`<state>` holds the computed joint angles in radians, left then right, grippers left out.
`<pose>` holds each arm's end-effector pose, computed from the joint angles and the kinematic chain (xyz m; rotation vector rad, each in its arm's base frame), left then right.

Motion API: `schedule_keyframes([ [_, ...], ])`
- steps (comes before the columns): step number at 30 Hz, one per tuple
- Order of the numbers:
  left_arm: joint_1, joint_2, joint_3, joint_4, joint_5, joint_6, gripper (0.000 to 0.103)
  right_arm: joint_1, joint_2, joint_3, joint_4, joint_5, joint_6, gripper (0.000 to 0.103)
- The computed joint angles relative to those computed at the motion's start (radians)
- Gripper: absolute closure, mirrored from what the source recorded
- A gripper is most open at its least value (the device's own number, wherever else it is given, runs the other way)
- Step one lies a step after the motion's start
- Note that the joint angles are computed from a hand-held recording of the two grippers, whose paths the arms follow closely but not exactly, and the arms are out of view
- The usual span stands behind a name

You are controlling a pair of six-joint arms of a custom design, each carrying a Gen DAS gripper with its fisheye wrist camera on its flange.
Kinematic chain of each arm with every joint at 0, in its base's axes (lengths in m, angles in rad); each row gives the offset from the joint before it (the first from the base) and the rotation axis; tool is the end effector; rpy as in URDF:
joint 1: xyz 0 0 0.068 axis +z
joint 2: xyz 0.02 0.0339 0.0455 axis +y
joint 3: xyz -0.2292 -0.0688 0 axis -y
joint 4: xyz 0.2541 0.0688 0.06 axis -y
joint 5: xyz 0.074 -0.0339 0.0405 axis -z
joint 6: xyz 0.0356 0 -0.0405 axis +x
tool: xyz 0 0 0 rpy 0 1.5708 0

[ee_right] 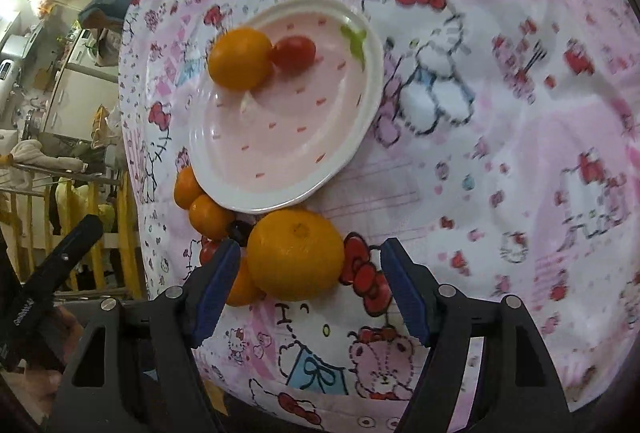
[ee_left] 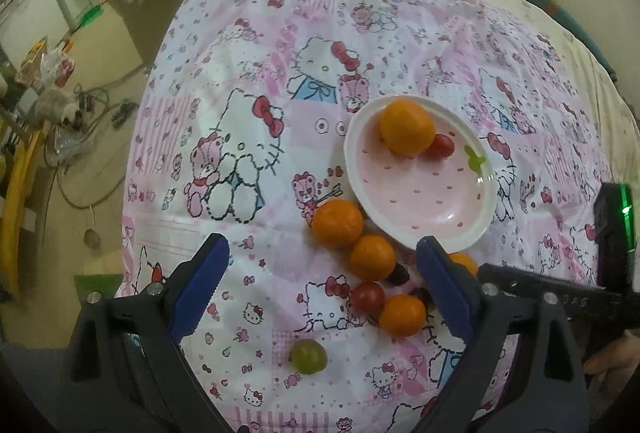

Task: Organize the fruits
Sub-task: 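Grasp the large orange with the right gripper while the left gripper grasps a mandarin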

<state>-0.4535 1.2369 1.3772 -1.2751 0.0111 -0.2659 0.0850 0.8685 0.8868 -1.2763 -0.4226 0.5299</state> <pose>0.2105 -0.1030 0.3256 0.2589 2.7161 -0.2269 0.1559 0.0279 0.2518 0.5412 2.8350 0.7274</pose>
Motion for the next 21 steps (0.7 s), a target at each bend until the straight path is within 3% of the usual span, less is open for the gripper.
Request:
schedule_keyframes([
  [7,0.089,-0.007,-0.022,-0.011,0.032,0.032,0.01,0.135,0.108,-0.028,0.096,0.017,0.088,0.028],
  [12,0.149,-0.017,-0.048,-0.018,0.047,0.058,0.01,0.223,0.143,-0.018,0.114,0.096,0.106,0.029],
  [14,0.162,-0.015,-0.054,-0.021,0.051,0.062,0.01,0.226,0.136,-0.016,0.105,0.115,0.091,0.037],
  [21,0.135,0.0,-0.065,-0.021,0.057,0.049,0.01,0.158,0.074,-0.027,0.076,0.063,0.053,0.04],
])
